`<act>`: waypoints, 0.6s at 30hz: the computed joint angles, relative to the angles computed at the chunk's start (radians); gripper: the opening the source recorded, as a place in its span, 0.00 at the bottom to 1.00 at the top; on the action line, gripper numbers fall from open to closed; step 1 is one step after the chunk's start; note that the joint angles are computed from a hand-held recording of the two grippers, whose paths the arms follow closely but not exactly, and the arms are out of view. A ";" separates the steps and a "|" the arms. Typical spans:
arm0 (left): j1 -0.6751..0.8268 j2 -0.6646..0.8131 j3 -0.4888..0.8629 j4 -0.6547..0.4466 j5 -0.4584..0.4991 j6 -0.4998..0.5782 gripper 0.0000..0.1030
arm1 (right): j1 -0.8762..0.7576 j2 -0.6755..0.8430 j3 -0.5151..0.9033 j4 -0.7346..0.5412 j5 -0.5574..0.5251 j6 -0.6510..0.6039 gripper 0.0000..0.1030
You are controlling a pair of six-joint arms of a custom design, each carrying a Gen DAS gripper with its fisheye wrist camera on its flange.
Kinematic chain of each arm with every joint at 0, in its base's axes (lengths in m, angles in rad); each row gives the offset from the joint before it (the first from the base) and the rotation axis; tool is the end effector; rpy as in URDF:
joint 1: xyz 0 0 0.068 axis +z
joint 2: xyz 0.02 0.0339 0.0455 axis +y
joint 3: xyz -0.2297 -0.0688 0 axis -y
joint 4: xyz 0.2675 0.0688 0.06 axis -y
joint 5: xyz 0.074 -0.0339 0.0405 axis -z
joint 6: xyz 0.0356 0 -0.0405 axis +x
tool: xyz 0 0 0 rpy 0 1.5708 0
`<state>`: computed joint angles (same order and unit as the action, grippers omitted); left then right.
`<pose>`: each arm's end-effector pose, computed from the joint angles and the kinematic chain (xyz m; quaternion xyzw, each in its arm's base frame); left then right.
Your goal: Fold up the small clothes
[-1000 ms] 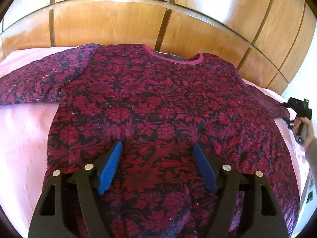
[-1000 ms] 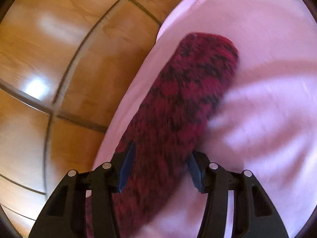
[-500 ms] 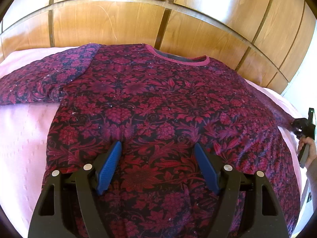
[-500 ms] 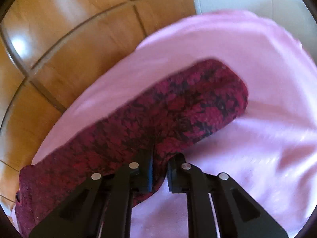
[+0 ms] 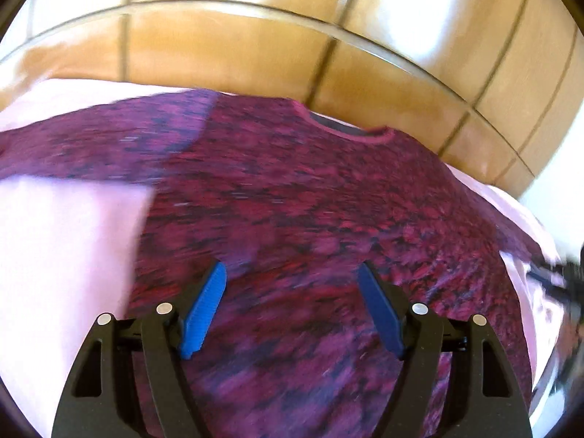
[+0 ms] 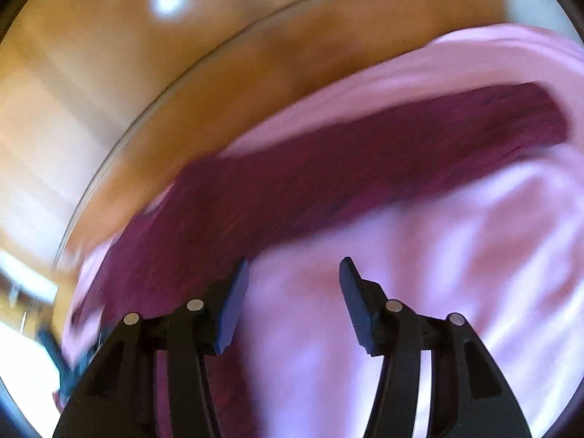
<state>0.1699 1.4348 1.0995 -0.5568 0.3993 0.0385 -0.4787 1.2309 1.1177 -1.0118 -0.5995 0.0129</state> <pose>0.3259 0.0419 0.2266 0.0052 0.9266 -0.1521 0.3439 0.2405 -0.1022 0.2662 0.1634 0.9197 0.2315 0.2720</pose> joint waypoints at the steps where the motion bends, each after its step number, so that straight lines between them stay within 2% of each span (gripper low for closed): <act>1: 0.027 -0.023 -0.009 -0.023 0.019 0.019 0.72 | 0.031 -0.035 -0.029 -0.021 -0.001 -0.007 0.47; 6: 0.148 -0.167 -0.113 -0.107 0.056 0.153 0.72 | 0.170 -0.268 -0.207 -0.096 0.116 -0.007 0.47; 11: 0.246 -0.259 -0.237 -0.140 0.052 0.288 0.72 | 0.115 -0.357 -0.260 -0.187 0.079 -0.061 0.47; 13: 0.283 -0.267 -0.275 -0.126 0.086 0.313 0.72 | 0.099 -0.391 -0.267 -0.229 0.072 -0.091 0.47; 14: 0.293 -0.279 -0.286 -0.124 0.089 0.330 0.72 | 0.102 -0.426 -0.274 -0.257 0.076 -0.092 0.42; 15: 0.292 -0.283 -0.284 -0.131 0.081 0.339 0.72 | 0.119 -0.442 -0.266 -0.278 0.086 -0.084 0.24; 17: 0.290 -0.287 -0.284 -0.136 0.068 0.349 0.70 | 0.116 -0.448 -0.266 -0.279 0.062 -0.079 0.14; 18: 0.290 -0.288 -0.285 -0.135 0.059 0.359 0.69 | 0.126 -0.453 -0.249 -0.273 0.066 -0.073 0.13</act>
